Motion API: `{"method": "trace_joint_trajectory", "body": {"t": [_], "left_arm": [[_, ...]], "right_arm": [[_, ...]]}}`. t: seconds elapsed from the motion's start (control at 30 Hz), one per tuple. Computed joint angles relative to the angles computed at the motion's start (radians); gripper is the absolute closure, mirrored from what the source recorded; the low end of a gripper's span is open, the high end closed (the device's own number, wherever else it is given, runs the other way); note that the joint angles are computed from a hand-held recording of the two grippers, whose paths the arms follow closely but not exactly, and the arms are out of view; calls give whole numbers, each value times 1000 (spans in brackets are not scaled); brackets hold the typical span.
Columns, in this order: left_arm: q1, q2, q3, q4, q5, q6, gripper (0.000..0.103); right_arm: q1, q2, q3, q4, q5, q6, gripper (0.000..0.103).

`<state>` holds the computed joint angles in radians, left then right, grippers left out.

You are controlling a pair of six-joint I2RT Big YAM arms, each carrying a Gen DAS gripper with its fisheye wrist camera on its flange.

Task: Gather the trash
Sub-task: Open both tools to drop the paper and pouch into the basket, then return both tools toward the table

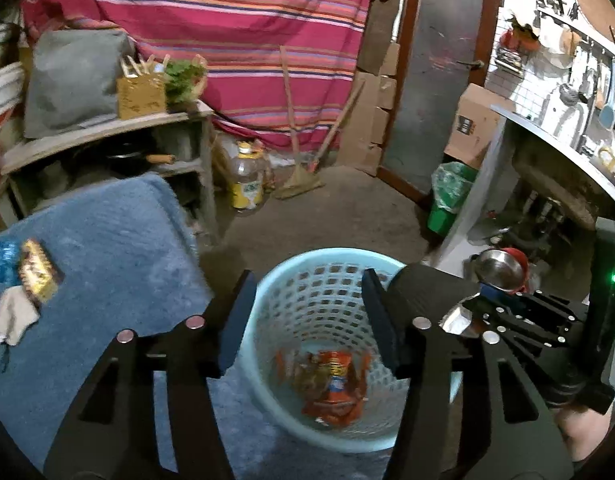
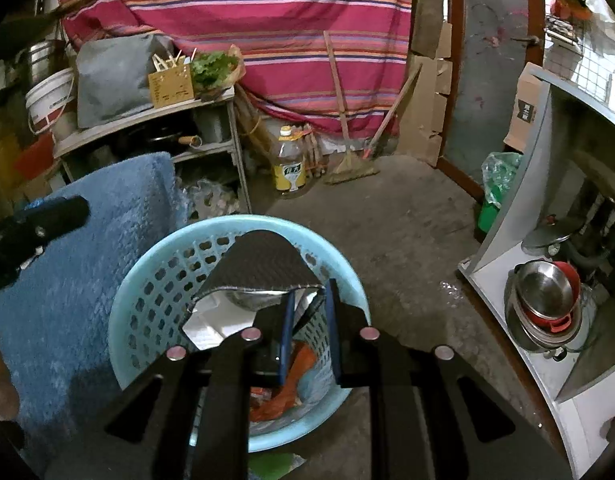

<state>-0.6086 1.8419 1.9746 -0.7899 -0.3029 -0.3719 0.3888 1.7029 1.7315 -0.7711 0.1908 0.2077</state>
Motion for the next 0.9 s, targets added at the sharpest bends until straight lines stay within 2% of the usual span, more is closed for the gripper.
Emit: {"method": "trace_joint_trajectory", "body": {"t": [0.07, 0.2, 0.37, 0.4, 0.47, 0.67, 0.9], "left_arm": [[0, -34, -48, 23, -48, 1, 34], [8, -77, -98, 31, -95, 9, 32], [20, -131, -152, 43, -157, 3, 22], [23, -145, -167, 43, -171, 2, 21], [32, -167, -188, 41, -185, 1, 21], [61, -246, -275, 58, -208, -24, 19], [81, -333, -366, 74, -266, -30, 12]], "right_arm": [[2, 12, 11, -11, -15, 1, 87], [10, 44, 48, -37, -44, 6, 87], [20, 111, 132, -105, -73, 3, 85], [23, 128, 153, -125, -77, 0, 82], [30, 152, 181, -160, -67, -6, 35], [49, 180, 200, -201, -50, -21, 33], [70, 117, 114, -73, -41, 30, 29]]}}
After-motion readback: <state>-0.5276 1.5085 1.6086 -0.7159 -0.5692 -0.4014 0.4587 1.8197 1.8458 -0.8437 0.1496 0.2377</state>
